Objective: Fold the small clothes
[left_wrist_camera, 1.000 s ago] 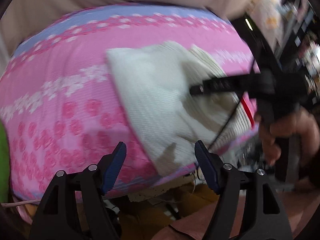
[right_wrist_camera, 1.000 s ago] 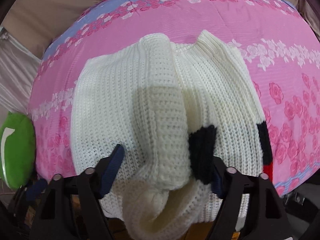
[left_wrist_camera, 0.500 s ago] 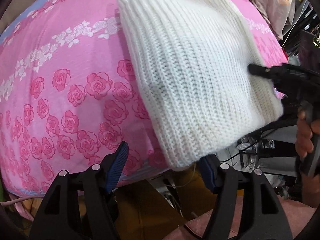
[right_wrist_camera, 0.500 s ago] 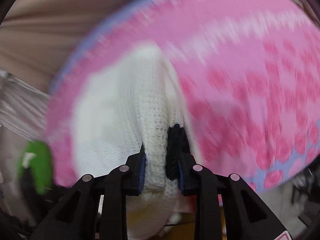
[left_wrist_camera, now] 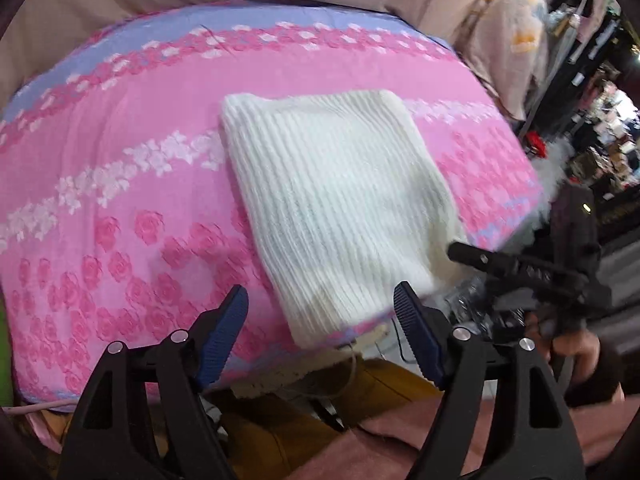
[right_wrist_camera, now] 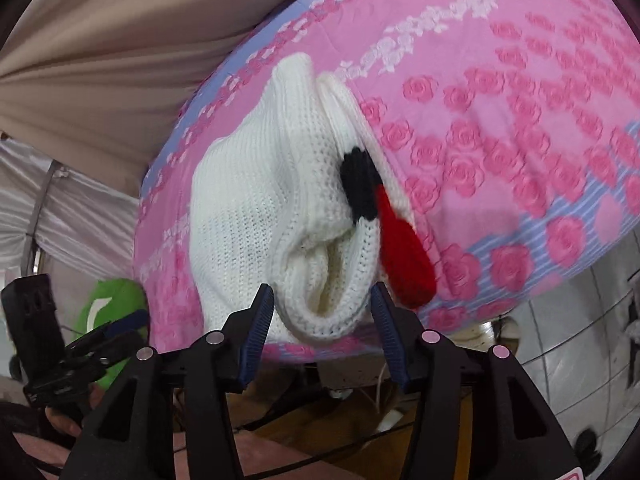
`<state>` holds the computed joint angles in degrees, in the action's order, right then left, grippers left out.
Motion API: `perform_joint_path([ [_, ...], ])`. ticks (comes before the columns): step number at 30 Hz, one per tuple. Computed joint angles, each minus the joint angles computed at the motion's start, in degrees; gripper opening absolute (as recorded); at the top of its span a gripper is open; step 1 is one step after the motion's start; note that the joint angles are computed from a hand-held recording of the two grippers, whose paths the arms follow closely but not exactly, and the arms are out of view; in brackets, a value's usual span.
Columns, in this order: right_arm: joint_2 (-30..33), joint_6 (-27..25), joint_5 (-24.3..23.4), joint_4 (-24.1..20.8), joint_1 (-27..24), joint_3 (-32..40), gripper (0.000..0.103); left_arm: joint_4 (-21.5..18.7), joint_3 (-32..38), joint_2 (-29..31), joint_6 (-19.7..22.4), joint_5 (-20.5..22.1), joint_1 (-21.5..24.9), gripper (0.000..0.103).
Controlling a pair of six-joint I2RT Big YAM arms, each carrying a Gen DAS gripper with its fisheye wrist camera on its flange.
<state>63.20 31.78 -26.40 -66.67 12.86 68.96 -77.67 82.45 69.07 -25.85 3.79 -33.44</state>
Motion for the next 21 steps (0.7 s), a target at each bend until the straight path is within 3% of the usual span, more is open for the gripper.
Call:
perform_joint_path([
  [1,0.3,0.52,0.81,0.73,0.36,-0.18,0.051,-0.3,0.46,1.34,-0.45,-1.72,-0.09,0.071],
  [2,0.52,0.78,2.48,1.17,0.89,-0.08,0.038,-0.76,1.16,3.18,-1.38,-3.94,-0.45,0.07],
  [3,0.51,0.74,3.33,1.37,1.12,0.2,0.017,-0.66,1.09,4.27,-1.44,-5.27,-0.4,0.069],
  [5,-2.0,1.22,2.44,4.25,0.24,0.09,0.017,-1.21,0.59,6.58,-2.03,-8.61,-1.38,0.065],
  [7,-3.26,-0.52,3.28,4.35,-0.89,0.5,0.017,-2.36,-0.15,8.88,-2.45,-12.89,-2.58,0.066],
  [11,-0.73,-2.72,5.38,0.14,-3.29,-3.95,0.018,-2.6,-2.38,8.98,-4.2,-9.4,-1.73,0.067],
  [13,-2.05,0.16,3.74,1.93,-4.25,-6.03,0.02,-2.45,-2.46,8.37,-4.12,-10.54,-1.91,0.067],
  [15,-4.28,1.63,6.16,2.13,-3.8,-4.74,0.026,-2.16,-2.64,7.76,-3.94,-11.82,-2.07,0.067],
  [18,-5.33,-0.93,13.18,1.05,-1.66,-0.72,0.033,-1.97,-3.0,7.23,-4.24,-11.9,-2.0,0.067],
  [21,-3.03,-3.35,13.77,2.35,0.52,2.56,0.045,-1.6,-3.07,6.38,-6.38,-12.68,-2.44,0.067],
])
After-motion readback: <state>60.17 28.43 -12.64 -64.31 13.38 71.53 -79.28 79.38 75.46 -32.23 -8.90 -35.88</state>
